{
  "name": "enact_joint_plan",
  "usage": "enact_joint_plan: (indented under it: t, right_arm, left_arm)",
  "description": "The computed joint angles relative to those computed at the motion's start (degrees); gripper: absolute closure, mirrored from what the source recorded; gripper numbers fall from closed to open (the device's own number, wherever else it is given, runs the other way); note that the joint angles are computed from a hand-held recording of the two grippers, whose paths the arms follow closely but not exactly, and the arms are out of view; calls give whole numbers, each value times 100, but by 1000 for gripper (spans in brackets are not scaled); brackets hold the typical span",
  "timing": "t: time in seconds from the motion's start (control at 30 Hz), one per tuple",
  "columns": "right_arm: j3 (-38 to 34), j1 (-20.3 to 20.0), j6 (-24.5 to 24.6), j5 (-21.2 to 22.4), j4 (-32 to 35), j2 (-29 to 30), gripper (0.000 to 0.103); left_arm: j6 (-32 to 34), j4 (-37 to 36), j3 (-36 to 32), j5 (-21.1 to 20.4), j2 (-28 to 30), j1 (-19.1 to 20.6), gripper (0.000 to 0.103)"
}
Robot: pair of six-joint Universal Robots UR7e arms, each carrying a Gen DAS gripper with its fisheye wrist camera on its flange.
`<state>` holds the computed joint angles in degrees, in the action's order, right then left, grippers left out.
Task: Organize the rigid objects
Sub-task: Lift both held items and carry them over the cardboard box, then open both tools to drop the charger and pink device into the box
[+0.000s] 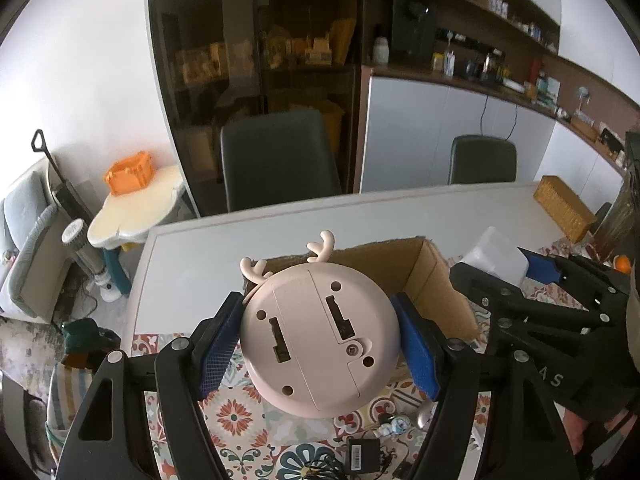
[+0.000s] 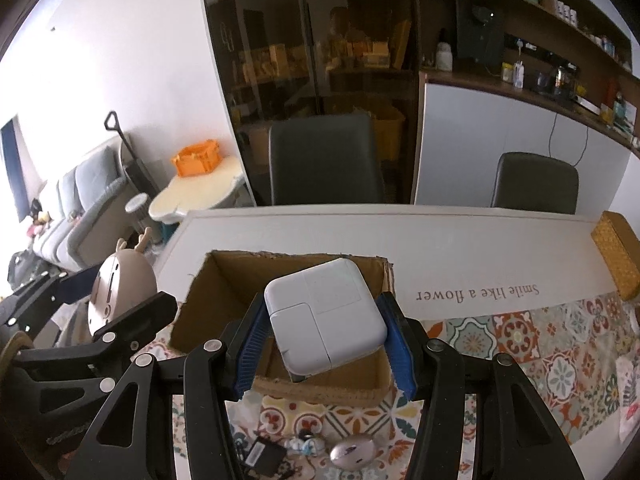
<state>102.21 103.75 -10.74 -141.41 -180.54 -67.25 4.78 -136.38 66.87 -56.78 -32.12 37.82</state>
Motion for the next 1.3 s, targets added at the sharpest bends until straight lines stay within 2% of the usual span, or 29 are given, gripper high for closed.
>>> enact_joint_plan:
  t: [0.27,0.43,0.5,0.67,0.97,1.0,1.07,1.3]
  right_arm:
    - [-289,-270,495,30,861,89,49]
    - [-381,-411,732,129,1244,71,49]
    - [-438,-443,821,169,1374,88,49]
    - [-481,-447,841,211,1454,118,49]
    - [-708,-411,689,254,1580,350,49]
    - [-731,-403,698,212,1596,378,47]
    - [-719,-355,685,95,1449,412,30]
    - [-497,-139,601,-234,996,321,30]
  left_arm:
    - [-315,970,-699,-123,420,175,30]
    - [-361,999,-779,-156,503,222,26]
    - [-377,891,-682,38,472,202,18]
    - [-492,425,-355,627,337,144,13]
    - [-454,-192,88,1269,85,103,5]
    - [-458,-233,119,1319,61,100,5]
    - [-444,-413,245,1396,-18,89,3]
    - [-599,-745,603,1487,-264,1,0]
